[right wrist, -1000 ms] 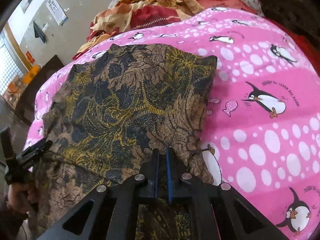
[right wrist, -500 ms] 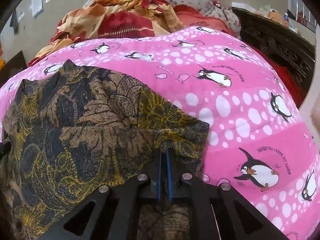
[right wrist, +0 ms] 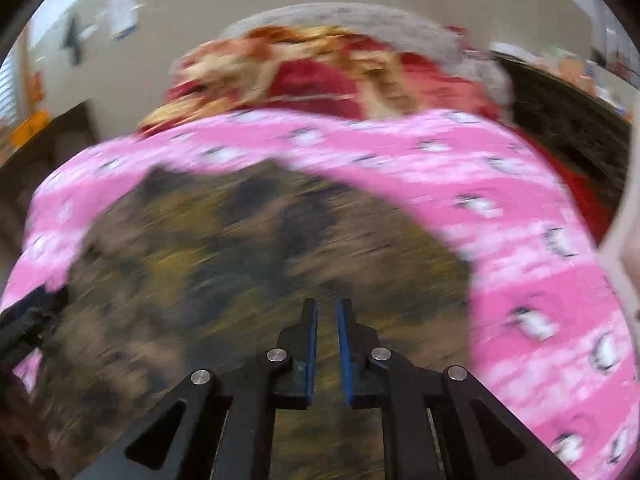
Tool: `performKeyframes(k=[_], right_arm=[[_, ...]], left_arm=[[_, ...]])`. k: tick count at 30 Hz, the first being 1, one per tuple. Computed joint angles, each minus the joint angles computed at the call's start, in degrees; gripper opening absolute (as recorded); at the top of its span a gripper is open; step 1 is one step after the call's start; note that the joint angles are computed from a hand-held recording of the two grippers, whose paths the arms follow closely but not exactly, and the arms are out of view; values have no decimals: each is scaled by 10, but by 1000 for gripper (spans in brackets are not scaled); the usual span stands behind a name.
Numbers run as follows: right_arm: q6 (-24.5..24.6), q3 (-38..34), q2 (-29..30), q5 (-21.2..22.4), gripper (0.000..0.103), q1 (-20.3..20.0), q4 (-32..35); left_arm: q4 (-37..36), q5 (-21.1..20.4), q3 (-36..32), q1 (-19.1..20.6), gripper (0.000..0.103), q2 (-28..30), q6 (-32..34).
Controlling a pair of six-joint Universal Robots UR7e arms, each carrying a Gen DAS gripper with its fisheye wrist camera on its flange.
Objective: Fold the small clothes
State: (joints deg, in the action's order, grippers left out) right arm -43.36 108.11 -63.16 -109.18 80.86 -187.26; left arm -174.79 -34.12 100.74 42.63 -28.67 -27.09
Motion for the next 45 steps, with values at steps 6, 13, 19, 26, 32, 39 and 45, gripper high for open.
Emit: performKeyframes(k=[6,13,19,26,32,39,45], right_arm=[[-32,22,26,-77,17,11,19],[-42,144,-221,69,34,-35,134],[-184,300,-451,230,50,-200,228],[-244,363,-566,385,50,-364,330],[-264,368,-589,404,50,-373,335],[-341,368,-677,461,50,-455,459],[-354,323,-649,455,50,-504,561]], left_arm=[[166,-55,-29,17,80,-30,-37],[136,-39,175,-43,80,-211,-14],[239,-115,360,-127,80,-334,-171],[123,-219,441,-196,80,-302,-186],[-52,-373,443,-100,83,-291,-67],[-85,-419,454,-118,80,-288,-67],[-112,-360,463,-127,50,-275,-95]])
